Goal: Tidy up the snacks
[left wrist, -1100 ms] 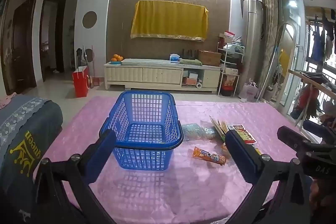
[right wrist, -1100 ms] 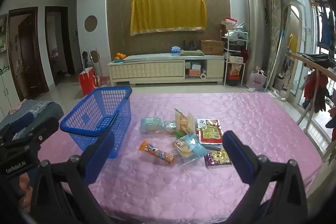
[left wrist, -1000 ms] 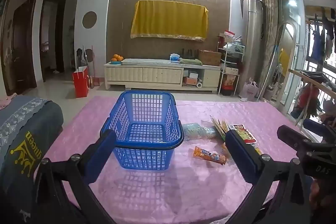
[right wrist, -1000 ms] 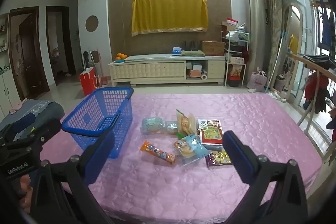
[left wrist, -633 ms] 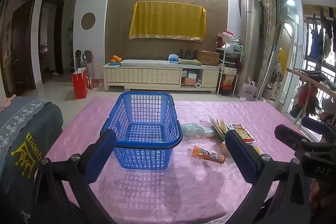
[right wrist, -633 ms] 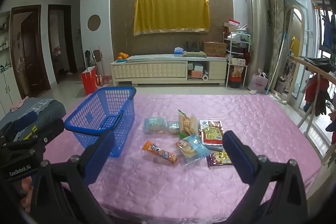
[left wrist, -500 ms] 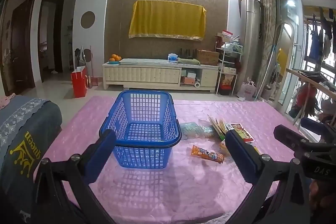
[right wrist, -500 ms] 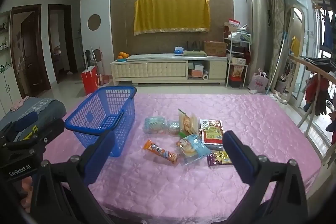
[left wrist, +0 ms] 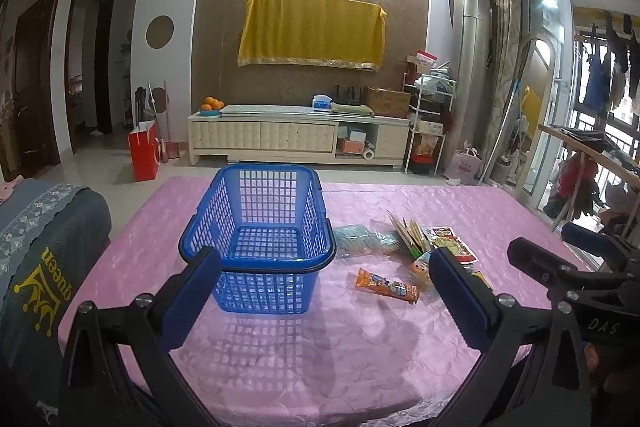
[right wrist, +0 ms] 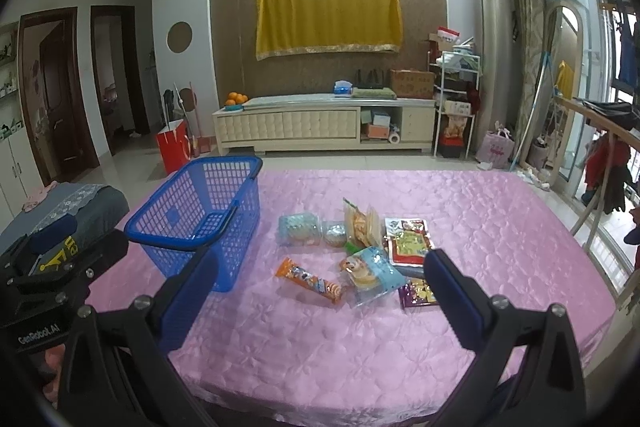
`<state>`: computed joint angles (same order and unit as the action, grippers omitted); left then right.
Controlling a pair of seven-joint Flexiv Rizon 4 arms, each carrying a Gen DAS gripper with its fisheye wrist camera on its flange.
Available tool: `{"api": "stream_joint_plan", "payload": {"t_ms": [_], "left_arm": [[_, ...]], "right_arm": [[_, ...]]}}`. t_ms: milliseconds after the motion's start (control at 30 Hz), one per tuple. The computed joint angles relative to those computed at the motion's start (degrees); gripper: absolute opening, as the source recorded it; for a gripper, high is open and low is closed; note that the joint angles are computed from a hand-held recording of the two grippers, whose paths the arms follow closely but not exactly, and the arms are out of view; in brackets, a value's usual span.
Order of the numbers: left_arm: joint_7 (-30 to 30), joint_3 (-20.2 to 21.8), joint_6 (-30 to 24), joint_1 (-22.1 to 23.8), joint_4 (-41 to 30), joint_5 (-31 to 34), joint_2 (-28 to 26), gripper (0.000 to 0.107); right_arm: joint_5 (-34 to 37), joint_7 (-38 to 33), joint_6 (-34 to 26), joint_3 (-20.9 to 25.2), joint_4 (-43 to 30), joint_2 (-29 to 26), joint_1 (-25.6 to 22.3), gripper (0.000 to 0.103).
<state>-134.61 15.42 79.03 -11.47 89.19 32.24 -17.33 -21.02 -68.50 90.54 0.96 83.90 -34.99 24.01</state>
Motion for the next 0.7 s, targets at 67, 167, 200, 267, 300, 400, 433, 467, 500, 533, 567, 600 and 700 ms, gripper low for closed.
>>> {"api": "stream_joint_plan", "payload": {"t_ms": [67, 167, 200, 267, 300, 400, 433, 467, 500, 533, 567, 600, 700], "left_arm": [[0.6, -0.4, 0.0, 0.3, 0.1, -0.4, 0.1, 0.103], [1.2, -0.6, 0.2, 0.5, 0.2, -0.9, 0.0, 0.103], [1.5, -0.8, 0.3, 0.6, 0.3, -1.2, 0.0, 0.103], [1.8, -0.7, 0.4, 0.5, 0.4, -1.4, -0.1, 0.103], [1.7, -0.6, 0.2, 0.3, 0.3, -1.3, -0.2, 0.103], [1.9, -0.5, -0.2, 0.2, 0.1, -1.4, -0.3, 0.103], [2.1, -0.6, -0.1, 0.3, 0.2, -1.6, -0.4, 0.103], [2.2, -0.6, -0.1, 0.3, 0.2, -1.7, -0.4, 0.103], [2.1, -0.5, -0.2, 0.2, 0.1, -1.7, -0.5, 0.103], [2.1, -0.5, -0.2, 0.2, 0.1, -1.7, -0.6, 0.103], [2.2, -0.4, -0.3, 0.1, 0.1, -1.7, -0.6, 0.103], [2.1, -0.4, -0.3, 0.0, 0.0, -1.7, -0.7, 0.103], [2.3, -0.5, -0.4, 0.1, 0.1, -2.0, -0.7, 0.103]], "right_arm": [[0.1, -0.2, -0.2, 0.5, 0.0, 0.0, -0.3, 0.103], [0.7, -1.3, -0.8, 2.8, -0.3, -0.2, -1.7, 0.103], [0.9, -1.7, -1.3, 3.3, -0.7, -0.3, -2.0, 0.103], [1.1, -1.9, -1.6, 3.2, -0.7, -0.3, -1.9, 0.103], [1.3, -2.1, -1.6, 3.5, -0.7, -0.3, -2.2, 0.103], [1.8, -2.7, -1.9, 4.1, -1.0, -0.4, -2.4, 0.103], [1.9, -2.8, -2.0, 4.1, -1.1, -0.4, -2.4, 0.103], [2.1, -2.9, -2.0, 4.1, -1.0, -0.4, -2.4, 0.103], [2.2, -3.0, -2.2, 4.3, -1.1, -0.4, -2.5, 0.103], [2.2, -3.2, -2.5, 4.5, -1.3, -0.5, -2.6, 0.103], [2.3, -3.3, -2.5, 4.4, -1.3, -0.5, -2.5, 0.103], [2.4, -3.4, -2.6, 4.4, -1.4, -0.5, -2.5, 0.103], [2.6, -3.9, -3.0, 4.9, -1.6, -0.7, -2.7, 0.103]]}}
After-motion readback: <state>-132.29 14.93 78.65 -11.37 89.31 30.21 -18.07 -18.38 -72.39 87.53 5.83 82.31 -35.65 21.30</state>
